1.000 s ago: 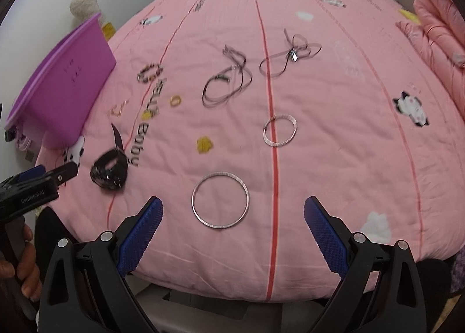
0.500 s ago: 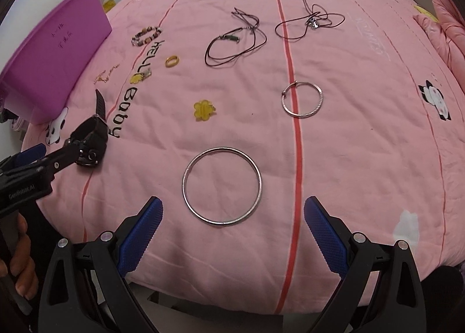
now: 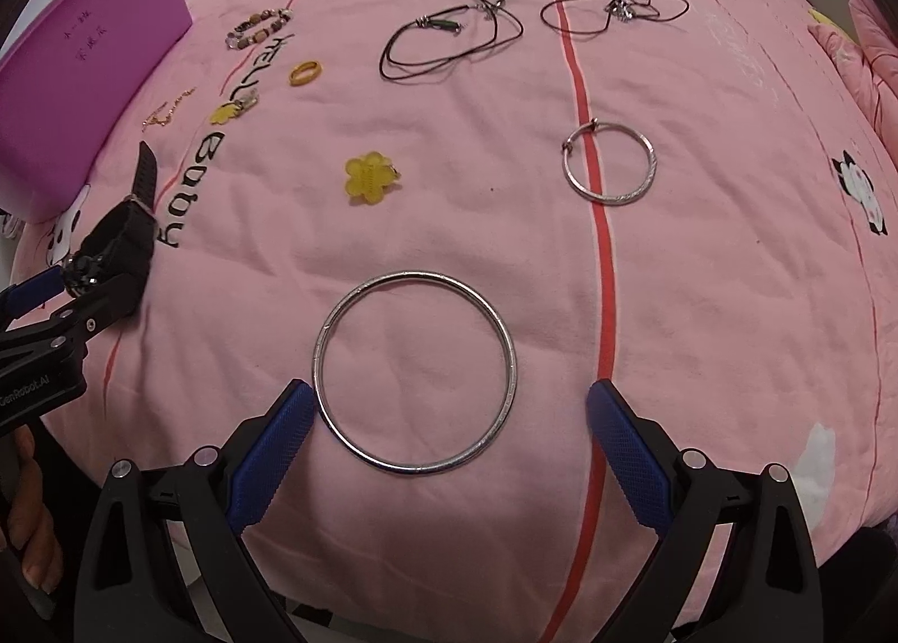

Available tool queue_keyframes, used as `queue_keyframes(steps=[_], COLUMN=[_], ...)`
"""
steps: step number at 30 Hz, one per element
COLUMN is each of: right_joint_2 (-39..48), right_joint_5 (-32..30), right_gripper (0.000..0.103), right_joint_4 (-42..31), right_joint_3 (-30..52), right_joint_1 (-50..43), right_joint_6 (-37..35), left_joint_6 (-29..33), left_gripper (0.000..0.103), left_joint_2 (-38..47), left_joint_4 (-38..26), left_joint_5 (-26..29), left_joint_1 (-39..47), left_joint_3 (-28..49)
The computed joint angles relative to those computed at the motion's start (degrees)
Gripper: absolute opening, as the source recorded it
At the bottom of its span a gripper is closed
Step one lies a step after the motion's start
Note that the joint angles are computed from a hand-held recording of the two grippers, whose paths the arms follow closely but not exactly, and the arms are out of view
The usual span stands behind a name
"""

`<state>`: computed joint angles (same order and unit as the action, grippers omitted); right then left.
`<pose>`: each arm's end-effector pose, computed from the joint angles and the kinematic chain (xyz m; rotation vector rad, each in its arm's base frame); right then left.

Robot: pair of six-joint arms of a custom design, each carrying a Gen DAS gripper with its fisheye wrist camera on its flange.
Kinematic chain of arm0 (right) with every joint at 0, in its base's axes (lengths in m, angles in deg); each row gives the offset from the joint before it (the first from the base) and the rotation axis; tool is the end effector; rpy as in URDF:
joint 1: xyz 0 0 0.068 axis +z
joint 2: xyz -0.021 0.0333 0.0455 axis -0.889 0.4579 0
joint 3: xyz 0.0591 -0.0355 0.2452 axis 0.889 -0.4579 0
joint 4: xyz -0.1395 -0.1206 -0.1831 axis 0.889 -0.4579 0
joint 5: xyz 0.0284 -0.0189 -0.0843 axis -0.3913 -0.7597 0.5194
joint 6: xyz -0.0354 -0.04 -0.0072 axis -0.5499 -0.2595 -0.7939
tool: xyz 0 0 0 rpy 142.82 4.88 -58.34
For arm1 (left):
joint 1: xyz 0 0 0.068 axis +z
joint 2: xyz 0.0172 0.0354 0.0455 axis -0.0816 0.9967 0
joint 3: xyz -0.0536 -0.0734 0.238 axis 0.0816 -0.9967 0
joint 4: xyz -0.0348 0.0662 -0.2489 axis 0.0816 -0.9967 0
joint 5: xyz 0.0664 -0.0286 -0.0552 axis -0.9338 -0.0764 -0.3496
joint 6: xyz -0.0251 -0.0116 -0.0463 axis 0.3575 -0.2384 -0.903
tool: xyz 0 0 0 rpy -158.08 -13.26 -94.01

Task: Organize jewelry
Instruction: 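Reach the left tool to the black wristwatch while the right tool reaches the large silver bangle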

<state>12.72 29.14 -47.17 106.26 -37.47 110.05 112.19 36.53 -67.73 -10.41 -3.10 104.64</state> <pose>0.2654 0.1203 0.0887 0.4718 2.8119 0.0601 0.3729 0.0071 0.1178 0.5954 2.7030 0.0001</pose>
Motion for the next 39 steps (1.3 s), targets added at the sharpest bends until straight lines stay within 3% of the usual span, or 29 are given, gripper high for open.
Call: queue_keyframes(steps=[13,24,27,29,31,33,39], right_joint_2=[4.22,4.50,4.21,3.92,3.19,2.63,-1.29], right_joint_5=[4.98,6.33,6.25,5.96,5.66,6.32,4.40], right_gripper=[0.094,0.094,0.093,0.089,0.078,0.071,0.071], right_joint_4=[3.12,2.28,1.49,1.14,1.04,-0.08,0.86], right_joint_3=[0.88,1.23,1.79,1.95,1.82,2.33,-0.39], right_joint_1=[1.72,3.27,2.98,3.18,3.59,4.44,3.25], right_joint_6=[-1.04,1.15,0.59,0.55,0.32,-0.12,0.66], left_joint_6=[-1.63,-2.82,-2.43,-1.72,-1.06,-0.75,-0.84], left_gripper=[0.098,0.097,0.089,0.073,0.067,0.065,0.064], left_joint_2=[7.05,5.38,4.43,2.64,0.98,0.41,0.17], left_joint_4=[1.55,7.42,6.68,6.56,7.38,6.93,3.43], left_joint_5=[-0.88,-1.26,-0.71,-0.57,-1.35,-1.05,1.50], left_joint_1=[-1.28,-1.50,-1.67,-2.10,-3.07,-3.15,-1.61], left_joint_3=[3.84,-0.87,-1.35,-2.82,-4.54,-4.78,-2.86])
